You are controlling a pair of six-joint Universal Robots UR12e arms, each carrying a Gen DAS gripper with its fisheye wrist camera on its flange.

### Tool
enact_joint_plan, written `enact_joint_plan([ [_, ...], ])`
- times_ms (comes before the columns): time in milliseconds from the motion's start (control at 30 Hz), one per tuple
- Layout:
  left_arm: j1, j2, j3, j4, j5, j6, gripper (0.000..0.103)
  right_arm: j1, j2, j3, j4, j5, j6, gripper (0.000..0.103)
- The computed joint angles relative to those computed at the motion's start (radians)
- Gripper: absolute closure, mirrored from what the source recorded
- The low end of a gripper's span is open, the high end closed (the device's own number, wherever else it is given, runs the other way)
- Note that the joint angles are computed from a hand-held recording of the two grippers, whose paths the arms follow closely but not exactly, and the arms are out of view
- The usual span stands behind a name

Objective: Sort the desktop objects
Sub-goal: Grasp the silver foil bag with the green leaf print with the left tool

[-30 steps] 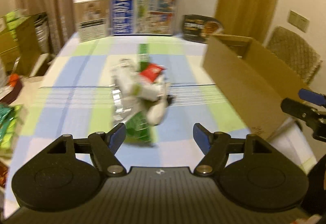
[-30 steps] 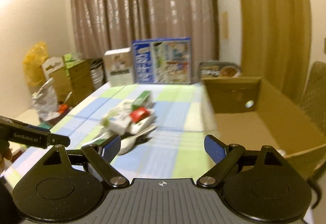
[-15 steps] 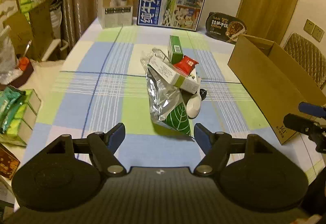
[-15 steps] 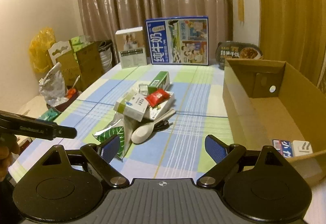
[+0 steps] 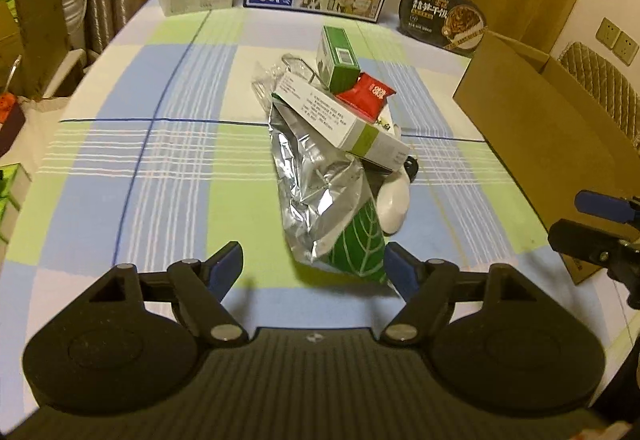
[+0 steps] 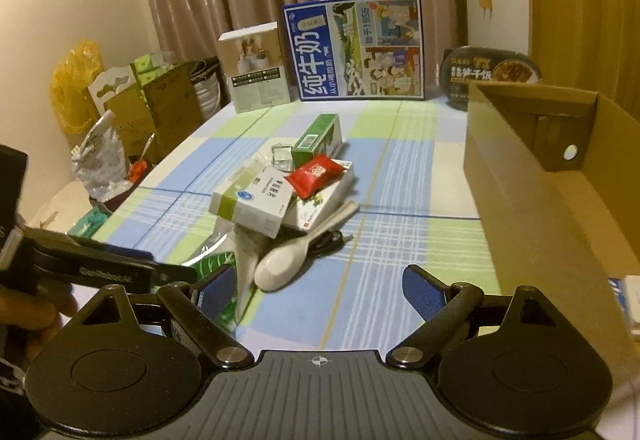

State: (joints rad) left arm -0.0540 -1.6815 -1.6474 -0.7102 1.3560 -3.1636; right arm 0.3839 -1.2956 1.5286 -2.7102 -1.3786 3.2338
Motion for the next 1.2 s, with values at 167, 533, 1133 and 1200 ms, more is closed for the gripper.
enact_joint_plan([
  [167, 0.011, -0.046, 0.032, -0.015, -0.072, -0.01, 0.028, 0.001, 0.034, -0.04, 0.013, 0.007, 0.006, 0.015],
  [533, 0.011, -0.1, 0.071, -0.032, -0.116, 0.017, 0.04, 0.007, 0.103, -0.12, 0.039, 0.079, 0.062, 0.015],
  [1133, 0.043, -0.044, 0.036, -0.044, -0.073, 0.128, 0.053, 0.04, 0.234, -0.304, 0.225, 0.119, 0.15, 0.013],
  [1200, 0.046, -0.04, 0.032, -0.04, -0.05, 0.119, 0.053, 0.049, 0.235, -0.306, 0.241, 0.089, 0.096, 0.027],
])
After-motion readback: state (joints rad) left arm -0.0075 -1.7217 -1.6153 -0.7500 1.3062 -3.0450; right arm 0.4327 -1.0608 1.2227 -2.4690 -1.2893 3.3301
